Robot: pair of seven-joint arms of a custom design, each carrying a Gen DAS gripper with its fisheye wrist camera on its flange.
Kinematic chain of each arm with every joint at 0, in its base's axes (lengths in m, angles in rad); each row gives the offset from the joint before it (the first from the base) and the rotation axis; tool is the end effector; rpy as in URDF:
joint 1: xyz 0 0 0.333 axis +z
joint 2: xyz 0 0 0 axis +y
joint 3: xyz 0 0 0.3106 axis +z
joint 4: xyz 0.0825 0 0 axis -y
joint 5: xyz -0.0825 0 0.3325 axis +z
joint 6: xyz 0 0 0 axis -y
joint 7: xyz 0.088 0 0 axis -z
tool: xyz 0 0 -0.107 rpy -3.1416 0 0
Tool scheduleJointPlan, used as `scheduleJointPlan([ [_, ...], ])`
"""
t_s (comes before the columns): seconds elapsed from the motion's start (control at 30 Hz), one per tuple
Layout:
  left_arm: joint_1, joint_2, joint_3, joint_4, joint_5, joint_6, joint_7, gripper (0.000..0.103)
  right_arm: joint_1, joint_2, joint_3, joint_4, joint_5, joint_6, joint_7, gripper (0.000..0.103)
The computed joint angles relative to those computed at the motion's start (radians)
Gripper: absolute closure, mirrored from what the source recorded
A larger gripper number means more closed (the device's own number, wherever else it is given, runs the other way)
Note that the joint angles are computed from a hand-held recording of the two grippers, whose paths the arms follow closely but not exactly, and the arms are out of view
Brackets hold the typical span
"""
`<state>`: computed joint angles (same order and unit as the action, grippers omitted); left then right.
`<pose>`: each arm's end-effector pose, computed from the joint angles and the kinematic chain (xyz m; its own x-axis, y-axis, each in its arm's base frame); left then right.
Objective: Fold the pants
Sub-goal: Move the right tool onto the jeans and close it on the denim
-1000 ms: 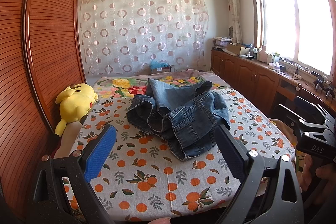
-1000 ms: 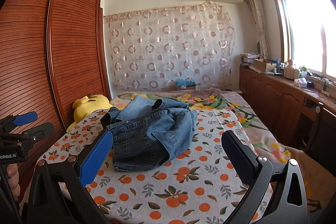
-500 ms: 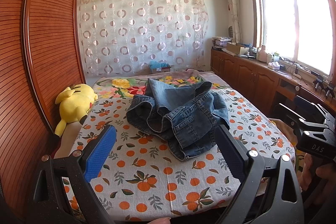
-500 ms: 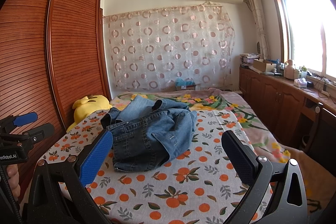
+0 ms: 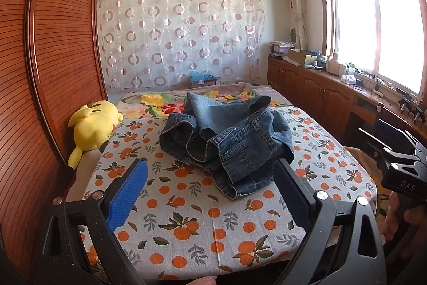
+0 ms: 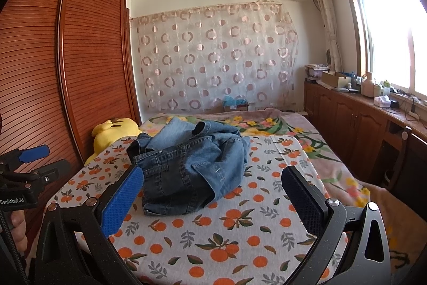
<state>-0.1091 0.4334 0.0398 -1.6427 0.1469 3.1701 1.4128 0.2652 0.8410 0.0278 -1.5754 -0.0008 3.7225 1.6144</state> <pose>0.6681 -0.0653 0.5196 -0.0715 -0.9974 -0.0049 -0.4575 0.0371 -0.8884 0.6673 0.1945 0.3416 0.2690 -0.9611 -0.0622 -0.2684 -0.0128 -0.9632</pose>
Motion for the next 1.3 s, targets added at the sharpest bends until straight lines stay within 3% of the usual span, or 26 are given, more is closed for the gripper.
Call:
scheduleJointPlan([
  [0.23,0.065,0.063,-0.075,0.065,-0.024,-0.080,0.051,0.008,-0.036,0.018,0.027,0.043,-0.048,-0.079,0.019,0.000],
  [0.37,0.134,0.098,-0.160,0.095,-0.062,-0.104,0.128,0.008,-0.068,0.012,0.054,0.046,-0.087,-0.110,0.041,0.000],
  [0.67,0.169,0.188,-0.189,0.197,-0.126,-0.181,0.209,0.008,-0.079,0.009,0.067,0.071,-0.122,-0.189,0.043,0.000],
  [0.77,0.179,0.214,-0.194,0.229,-0.138,-0.193,0.235,0.008,-0.107,0.028,0.105,0.120,-0.160,-0.239,0.031,0.002],
  [0.8,0.199,0.223,-0.220,0.238,-0.150,-0.195,0.262,0.008,-0.111,0.034,0.113,0.136,-0.168,-0.255,0.024,0.004],
  [0.97,0.226,0.284,-0.246,0.321,-0.191,-0.239,0.328,0.011,-0.170,0.081,0.215,0.233,-0.216,-0.345,-0.023,0.018],
  [1.07,0.212,0.322,-0.218,0.380,-0.196,-0.278,0.329,0.015,-0.202,0.117,0.289,0.292,-0.233,-0.393,-0.080,0.023],
  [1.17,0.212,0.353,-0.209,0.426,-0.203,-0.307,0.333,0.018,-0.226,0.164,0.362,0.373,-0.234,-0.462,-0.159,0.023],
  [1.3,0.220,0.380,-0.209,0.464,-0.215,-0.335,0.339,0.018,-0.272,0.220,0.504,0.449,-0.234,-0.552,-0.293,0.023],
])
